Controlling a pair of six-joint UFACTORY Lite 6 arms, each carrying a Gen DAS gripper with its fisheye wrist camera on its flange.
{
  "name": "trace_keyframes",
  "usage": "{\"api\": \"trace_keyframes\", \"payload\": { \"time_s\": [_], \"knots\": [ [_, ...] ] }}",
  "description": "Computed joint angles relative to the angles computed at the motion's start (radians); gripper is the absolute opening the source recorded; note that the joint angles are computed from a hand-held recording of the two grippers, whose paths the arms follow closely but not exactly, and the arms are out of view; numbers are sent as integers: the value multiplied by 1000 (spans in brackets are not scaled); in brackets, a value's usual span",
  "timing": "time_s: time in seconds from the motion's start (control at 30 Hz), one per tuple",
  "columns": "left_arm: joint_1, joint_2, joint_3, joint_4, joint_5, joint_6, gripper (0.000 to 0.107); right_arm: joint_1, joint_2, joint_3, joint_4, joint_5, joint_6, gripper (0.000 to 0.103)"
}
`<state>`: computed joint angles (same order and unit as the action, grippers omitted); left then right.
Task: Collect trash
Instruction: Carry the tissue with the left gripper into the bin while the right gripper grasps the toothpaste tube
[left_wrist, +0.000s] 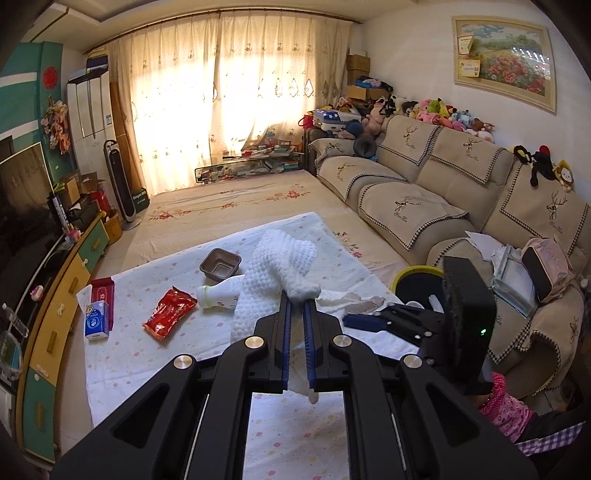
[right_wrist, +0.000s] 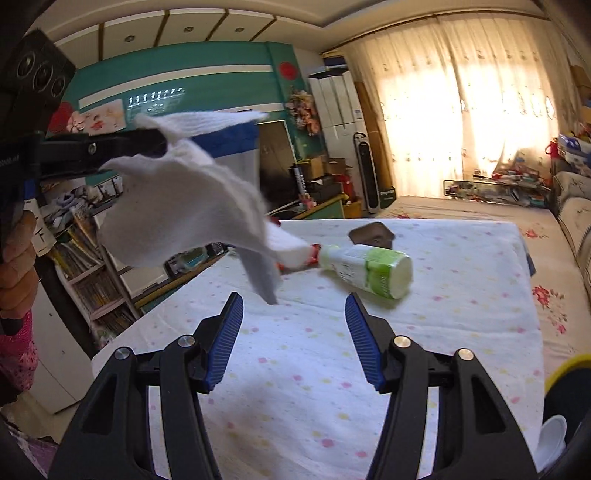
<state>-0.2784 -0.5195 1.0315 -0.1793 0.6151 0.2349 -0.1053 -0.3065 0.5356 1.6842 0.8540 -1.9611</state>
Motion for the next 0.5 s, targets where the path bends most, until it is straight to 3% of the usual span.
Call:
{"api": "trace_keyframes", "payload": {
  "time_s": [0.2, 0.27, 0.3, 0.5],
  "knots": [
    [-45, -16, 10, 13, 9, -19, 7, 100, -8, 16, 47, -54, 1, 45],
    [-56, -23, 9, 24, 9, -32, 7, 107, 13, 33, 47, -56, 10, 18],
    [-55, -23, 5, 24, 6, -32, 7, 99, 26, 41, 36, -47, 17, 13],
    [28, -6, 0, -66, -9, 67, 7, 31, 13, 2, 1, -23, 19, 8]
  ]
}}
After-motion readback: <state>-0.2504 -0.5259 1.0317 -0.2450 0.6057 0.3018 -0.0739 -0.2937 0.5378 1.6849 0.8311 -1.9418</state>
